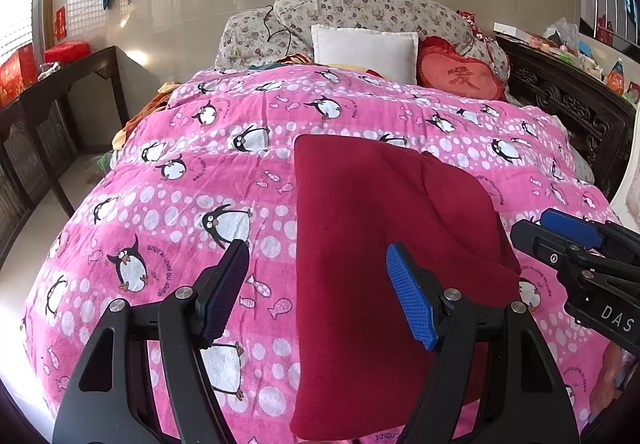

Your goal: Fold small clothes

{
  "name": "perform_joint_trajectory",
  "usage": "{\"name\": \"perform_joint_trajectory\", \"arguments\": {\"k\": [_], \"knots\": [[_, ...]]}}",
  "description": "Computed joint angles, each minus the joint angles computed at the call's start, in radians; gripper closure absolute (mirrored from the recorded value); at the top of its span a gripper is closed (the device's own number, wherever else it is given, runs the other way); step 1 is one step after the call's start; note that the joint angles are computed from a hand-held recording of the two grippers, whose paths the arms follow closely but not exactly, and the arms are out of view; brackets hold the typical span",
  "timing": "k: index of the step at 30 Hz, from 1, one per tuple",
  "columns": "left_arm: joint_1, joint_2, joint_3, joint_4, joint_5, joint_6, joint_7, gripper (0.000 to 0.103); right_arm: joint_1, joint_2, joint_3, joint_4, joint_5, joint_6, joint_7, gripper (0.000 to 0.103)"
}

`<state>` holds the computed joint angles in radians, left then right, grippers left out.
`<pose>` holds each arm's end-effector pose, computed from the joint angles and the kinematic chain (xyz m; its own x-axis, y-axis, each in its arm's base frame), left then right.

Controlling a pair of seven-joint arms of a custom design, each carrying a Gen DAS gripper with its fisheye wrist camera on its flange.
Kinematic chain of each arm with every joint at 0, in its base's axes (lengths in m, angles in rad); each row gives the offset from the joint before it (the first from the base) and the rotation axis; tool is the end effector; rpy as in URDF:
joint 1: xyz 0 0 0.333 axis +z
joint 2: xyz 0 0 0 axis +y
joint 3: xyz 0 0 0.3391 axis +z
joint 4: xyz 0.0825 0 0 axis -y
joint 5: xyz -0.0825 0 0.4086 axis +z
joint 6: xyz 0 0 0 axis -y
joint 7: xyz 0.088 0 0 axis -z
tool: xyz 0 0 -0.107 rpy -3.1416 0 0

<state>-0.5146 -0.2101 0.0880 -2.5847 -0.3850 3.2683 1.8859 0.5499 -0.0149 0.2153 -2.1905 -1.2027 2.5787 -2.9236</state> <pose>0.4588 -0.1658 0.4402 -0.3419 -0.9389 0.0401 -0.6071 0.1881 -0.7720 0.4048 0.4116 0.4355 -0.0338 -0.9932 -0.1117 -0.6382 0.1075 -0.7623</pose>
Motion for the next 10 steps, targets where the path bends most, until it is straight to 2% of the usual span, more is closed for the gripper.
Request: {"name": "perform_joint_trajectory", "arguments": {"k": [5, 6, 7, 9, 10], "knots": [[-0.035, -0.002, 0.033, -0.006, 0.009, 0.02, 0.0, 0.031, 0.001, 0.002, 0.0, 0.001, 0.001, 0.001, 0.0, 0.055], [-0.073, -0.004, 0.071, -0.012, 0.019, 0.034, -0.003, 0.031, 0.002, 0.002, 0.0, 0.0, 0.0, 0.002, 0.002, 0.055], [-0.084, -0.004, 0.085, -0.014, 0.034, 0.04, -0.011, 0.031, 0.002, 0.001, 0.0, -0.002, 0.0, 0.003, 0.004, 0.055], [-0.06, -0.003, 0.069, -0.013, 0.057, 0.035, -0.03, 0.031, 0.002, -0.003, 0.001, -0.007, -0.001, 0.004, 0.009, 0.055], [-0.084, -0.006, 0.098, -0.012, 0.071, 0.027, -0.035, 0.031, 0.001, -0.008, 0.0, -0.013, -0.006, 0.008, 0.016, 0.055]]}}
